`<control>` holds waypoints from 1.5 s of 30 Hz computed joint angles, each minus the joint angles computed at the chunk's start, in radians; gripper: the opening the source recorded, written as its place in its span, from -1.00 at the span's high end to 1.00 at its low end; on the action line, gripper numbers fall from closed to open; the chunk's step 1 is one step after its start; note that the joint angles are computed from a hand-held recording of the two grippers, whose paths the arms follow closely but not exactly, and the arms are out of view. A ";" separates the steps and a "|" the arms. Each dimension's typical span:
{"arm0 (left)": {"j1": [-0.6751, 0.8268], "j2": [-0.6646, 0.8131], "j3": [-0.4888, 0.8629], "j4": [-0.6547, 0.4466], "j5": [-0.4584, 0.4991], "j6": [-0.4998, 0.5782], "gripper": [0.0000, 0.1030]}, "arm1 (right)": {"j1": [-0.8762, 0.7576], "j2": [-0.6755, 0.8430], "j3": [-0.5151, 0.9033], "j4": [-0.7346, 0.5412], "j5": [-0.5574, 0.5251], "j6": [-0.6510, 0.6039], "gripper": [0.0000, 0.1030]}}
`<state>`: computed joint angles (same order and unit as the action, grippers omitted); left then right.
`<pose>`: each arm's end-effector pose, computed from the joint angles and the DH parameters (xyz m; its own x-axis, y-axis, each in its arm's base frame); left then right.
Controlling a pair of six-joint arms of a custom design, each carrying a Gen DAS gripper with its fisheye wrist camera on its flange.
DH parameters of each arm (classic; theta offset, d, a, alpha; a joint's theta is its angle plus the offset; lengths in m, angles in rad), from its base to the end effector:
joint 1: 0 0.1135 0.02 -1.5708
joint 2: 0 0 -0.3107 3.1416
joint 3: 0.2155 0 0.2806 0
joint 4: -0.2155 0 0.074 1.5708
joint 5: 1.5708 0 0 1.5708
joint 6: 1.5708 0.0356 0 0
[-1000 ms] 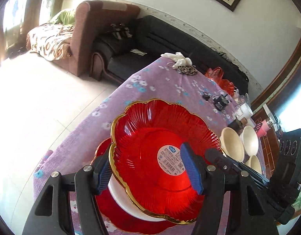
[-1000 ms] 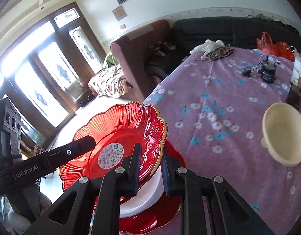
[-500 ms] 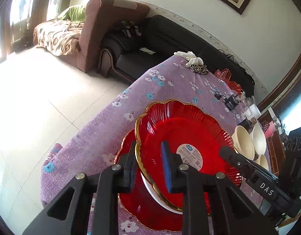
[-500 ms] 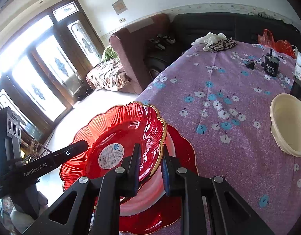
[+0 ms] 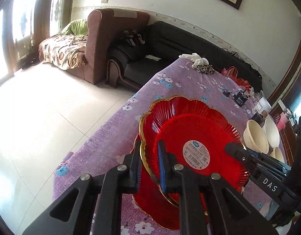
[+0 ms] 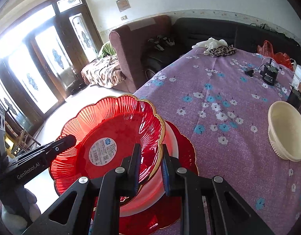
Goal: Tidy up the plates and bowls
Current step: 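Lower the red flower plate onto the bowl stack and open both grippers, then move both grippers toward a cream plastic bowl on the table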
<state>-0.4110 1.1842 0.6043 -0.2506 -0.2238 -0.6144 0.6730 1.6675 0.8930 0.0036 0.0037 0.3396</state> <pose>0.2217 -0.0880 0.2210 -0.6985 -0.3087 -0.6456 -0.1839 0.9493 -0.2549 0.2867 0.2283 0.1976 -0.7207 -0.1485 -0.6772 -0.4043 0.8835 0.2365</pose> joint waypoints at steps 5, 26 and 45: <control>-0.038 0.021 -0.006 0.020 -0.041 0.000 0.69 | -0.013 -0.004 -0.012 0.008 0.005 -0.004 0.59; -0.166 0.001 0.001 -0.011 -0.228 -0.023 0.02 | 0.073 -0.128 -0.132 0.165 0.276 -0.090 -0.42; -0.544 0.216 0.256 -0.150 -0.588 0.002 -0.93 | -0.437 -0.603 -0.464 0.098 0.143 -0.162 -0.54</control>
<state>-0.9547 1.3999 0.8600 -0.4003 -0.8117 -0.6124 0.2362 1.0640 0.4287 0.1016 0.1468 0.1774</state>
